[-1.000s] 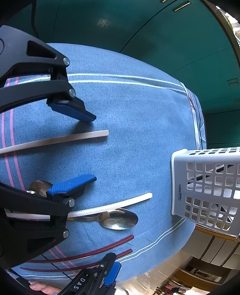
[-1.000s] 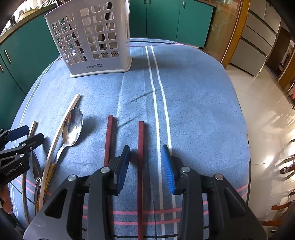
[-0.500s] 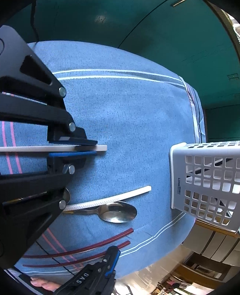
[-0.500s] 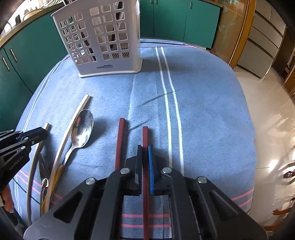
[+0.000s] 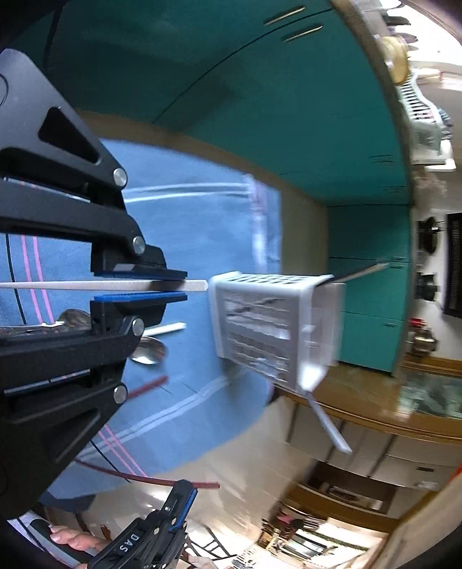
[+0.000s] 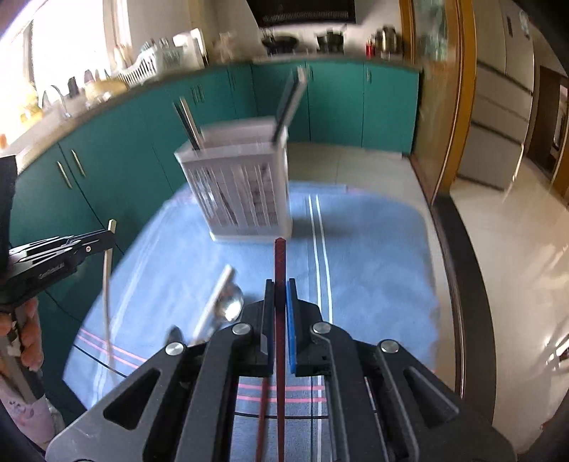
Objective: Organize utensils
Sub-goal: 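Lift and carry both chopsticks over the white holder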
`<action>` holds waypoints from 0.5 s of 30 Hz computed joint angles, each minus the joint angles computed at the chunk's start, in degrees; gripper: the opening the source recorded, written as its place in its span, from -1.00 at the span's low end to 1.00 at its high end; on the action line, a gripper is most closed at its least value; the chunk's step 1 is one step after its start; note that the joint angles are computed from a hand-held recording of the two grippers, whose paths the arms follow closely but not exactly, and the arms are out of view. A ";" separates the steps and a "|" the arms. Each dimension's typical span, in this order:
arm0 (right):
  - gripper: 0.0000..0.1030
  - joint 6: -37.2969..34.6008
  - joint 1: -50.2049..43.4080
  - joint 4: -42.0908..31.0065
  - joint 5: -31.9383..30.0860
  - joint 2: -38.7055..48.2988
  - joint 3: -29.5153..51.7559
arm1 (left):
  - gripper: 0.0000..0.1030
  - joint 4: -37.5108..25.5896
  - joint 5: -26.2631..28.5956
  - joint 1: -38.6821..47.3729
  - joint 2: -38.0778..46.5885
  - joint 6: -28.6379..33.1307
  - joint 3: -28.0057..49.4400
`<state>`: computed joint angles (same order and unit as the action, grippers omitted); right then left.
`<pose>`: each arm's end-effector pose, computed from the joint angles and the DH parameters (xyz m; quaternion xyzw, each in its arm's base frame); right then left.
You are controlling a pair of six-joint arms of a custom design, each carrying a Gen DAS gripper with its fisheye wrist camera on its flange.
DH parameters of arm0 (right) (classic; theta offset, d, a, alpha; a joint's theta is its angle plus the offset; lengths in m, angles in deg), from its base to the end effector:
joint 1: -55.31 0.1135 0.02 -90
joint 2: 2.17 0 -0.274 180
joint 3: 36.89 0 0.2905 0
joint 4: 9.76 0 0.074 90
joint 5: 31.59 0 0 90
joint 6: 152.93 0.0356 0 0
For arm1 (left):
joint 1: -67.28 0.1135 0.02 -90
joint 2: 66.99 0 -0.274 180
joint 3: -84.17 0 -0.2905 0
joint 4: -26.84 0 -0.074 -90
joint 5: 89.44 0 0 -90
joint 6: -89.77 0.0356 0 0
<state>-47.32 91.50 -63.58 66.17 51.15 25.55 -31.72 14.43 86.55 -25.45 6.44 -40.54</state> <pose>0.1811 0.1265 0.3024 -0.1388 0.9106 0.1117 0.3729 0.1672 0.0494 0.2877 -0.0545 0.9160 -0.0230 0.3967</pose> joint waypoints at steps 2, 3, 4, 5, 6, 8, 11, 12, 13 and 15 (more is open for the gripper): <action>-0.87 -0.52 0.58 -0.90 0.93 -2.04 1.40 | -0.88 -0.88 2.00 2.14 -0.87 0.53 2.24; -0.87 -0.76 0.68 -1.22 1.10 -2.69 2.02 | -0.88 -1.30 3.50 3.52 -1.16 0.63 3.47; -0.87 -1.09 0.95 -1.40 1.33 -3.41 2.94 | -0.88 -1.60 4.14 3.87 -1.32 0.21 4.44; -0.87 -1.52 1.07 -1.32 1.38 -3.88 3.83 | -0.88 -1.91 5.66 5.18 -1.32 0.07 5.78; -0.87 -2.03 1.12 -1.16 1.40 -4.08 4.83 | -0.88 -1.94 6.63 6.01 -0.99 -0.22 7.01; -0.87 -2.81 1.57 -0.80 1.93 -3.99 6.60 | -0.88 -1.11 6.87 5.75 -0.12 -1.53 9.16; -0.87 -4.75 1.58 0.81 2.31 -1.45 10.33 | -0.88 0.71 6.33 5.10 1.97 -3.16 13.45; -0.87 -5.71 1.15 1.99 1.98 0.20 12.23 | -0.88 1.23 5.76 4.54 3.08 -3.99 15.33; -0.87 -6.14 0.93 2.85 1.67 1.20 13.40 | -0.88 1.88 5.67 4.24 4.42 -4.91 17.20; -0.87 -6.97 -0.01 4.73 0.42 4.52 16.88 | -0.88 3.39 6.26 4.05 6.94 -7.19 20.37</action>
